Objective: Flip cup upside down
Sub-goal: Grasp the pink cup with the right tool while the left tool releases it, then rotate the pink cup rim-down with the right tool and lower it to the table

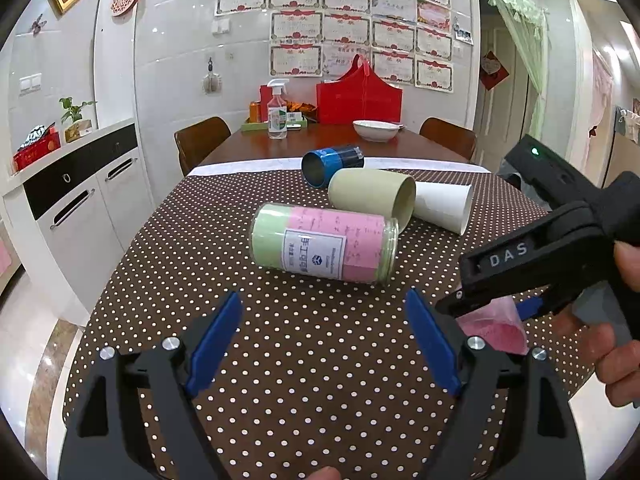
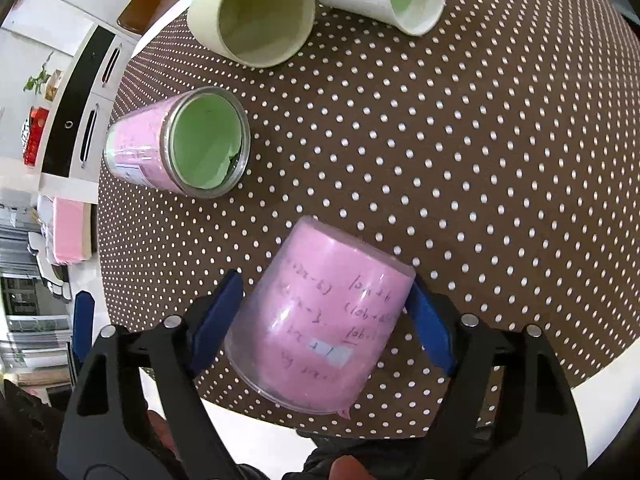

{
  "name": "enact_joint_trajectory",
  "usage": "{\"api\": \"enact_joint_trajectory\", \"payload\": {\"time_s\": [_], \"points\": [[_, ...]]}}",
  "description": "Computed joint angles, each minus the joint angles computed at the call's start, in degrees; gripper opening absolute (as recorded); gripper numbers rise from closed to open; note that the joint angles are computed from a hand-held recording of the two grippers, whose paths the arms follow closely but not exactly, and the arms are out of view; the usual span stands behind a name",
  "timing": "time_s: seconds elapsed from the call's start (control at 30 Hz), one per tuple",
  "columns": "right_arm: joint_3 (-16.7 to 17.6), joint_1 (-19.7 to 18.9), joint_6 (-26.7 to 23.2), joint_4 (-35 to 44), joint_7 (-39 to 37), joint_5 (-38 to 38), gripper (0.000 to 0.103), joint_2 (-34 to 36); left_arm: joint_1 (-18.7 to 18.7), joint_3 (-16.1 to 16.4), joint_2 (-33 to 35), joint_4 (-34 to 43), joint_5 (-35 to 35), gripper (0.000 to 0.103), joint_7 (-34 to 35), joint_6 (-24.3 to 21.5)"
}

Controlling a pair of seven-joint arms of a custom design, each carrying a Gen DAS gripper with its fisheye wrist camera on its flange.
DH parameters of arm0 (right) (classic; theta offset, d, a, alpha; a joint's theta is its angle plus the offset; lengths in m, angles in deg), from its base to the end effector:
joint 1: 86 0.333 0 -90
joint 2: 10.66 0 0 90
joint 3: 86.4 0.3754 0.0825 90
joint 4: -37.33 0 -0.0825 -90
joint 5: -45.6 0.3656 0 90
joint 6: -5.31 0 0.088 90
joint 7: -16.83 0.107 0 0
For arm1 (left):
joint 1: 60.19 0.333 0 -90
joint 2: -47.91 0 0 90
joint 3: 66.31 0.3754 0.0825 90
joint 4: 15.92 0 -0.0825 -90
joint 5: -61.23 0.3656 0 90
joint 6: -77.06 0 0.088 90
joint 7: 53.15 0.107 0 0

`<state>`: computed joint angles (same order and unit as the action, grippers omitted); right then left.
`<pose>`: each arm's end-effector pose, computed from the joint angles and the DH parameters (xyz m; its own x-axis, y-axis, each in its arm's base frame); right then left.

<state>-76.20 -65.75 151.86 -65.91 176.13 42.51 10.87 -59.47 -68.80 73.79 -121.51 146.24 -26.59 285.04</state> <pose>0.5960 0.3329 0.4480 -0.5578 -0.7478 -0.3601 -0.7692 0.6287 -0.1141 0.6103 -0.1419 0.4302 -0.5856 -0.8105 0.0111 -0.4472 0.3117 -0.8383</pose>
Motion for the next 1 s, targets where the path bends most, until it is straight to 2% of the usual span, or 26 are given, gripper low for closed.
{"api": "enact_joint_trajectory", "payload": {"time_s": [0.17,0.33,0.4,0.43,0.53,0.57,0.67,0.7,0.77,0.87,1.0], "points": [[0.34,-0.54,1.33,2.72,-3.20,-0.43,0.069,2.53,-0.31,-0.13,-0.74,-0.79,-0.19,0.082,0.56,-0.77],[-0.63,-0.62,9.53,-4.83,-3.69,-3.03,0.065,-1.32,-0.40,-0.89,-1.89,-2.29,-1.91,0.082,2.74,-1.90],[-3.84,1.87,13.16,-7.10,-0.20,-9.30,0.064,-2.83,-0.27,-1.41,-2.28,-2.64,-1.76,0.082,2.67,-2.36],[-7.12,4.55,14.06,-7.95,3.84,-15.36,0.064,-3.78,-0.31,-1.55,-2.56,-3.00,-2.17,0.082,3.14,-2.62],[-12.54,8.94,14.23,-9.34,14.25,-29.74,0.063,-5.75,-0.72,-1.70,-4.16,-6.24,-7.91,0.082,9.33,-2.99],[-14.94,11.02,13.86,-9.86,19.19,-36.64,0.063,-6.59,-0.90,-1.75,-4.80,-7.48,-10.30,0.082,11.66,-3.11],[-19.49,16.60,8.48,-9.19,33.53,-57.91,0.063,-7.78,-1.64,-1.61,-6.42,-10.81,-17.02,0.082,17.66,-3.05],[-20.03,18.27,5.38,-9.10,37.86,-64.86,0.063,-8.02,-1.88,-1.54,-6.87,-11.85,-19.11,0.082,19.43,-2.85],[-19.63,19.95,0.00,-9.72,43.25,-74.10,0.063,-8.34,-2.32,-1.45,-7.84,-13.92,-23.02,0.082,22.63,-2.56],[-17.53,21.75,-8.14,-10.24,48.61,-82.27,0.063,-6.84,-2.95,-1.31,-9.11,-17.03,-28.58,0.082,27.40,-1.70],[-14.66,22.06,-15.61,-11.49,52.73,-86.92,0.063,-5.66,-1.97,-2.70,-10.14,-19.53,-32.13,0.082,30.34,-0.75]]}}
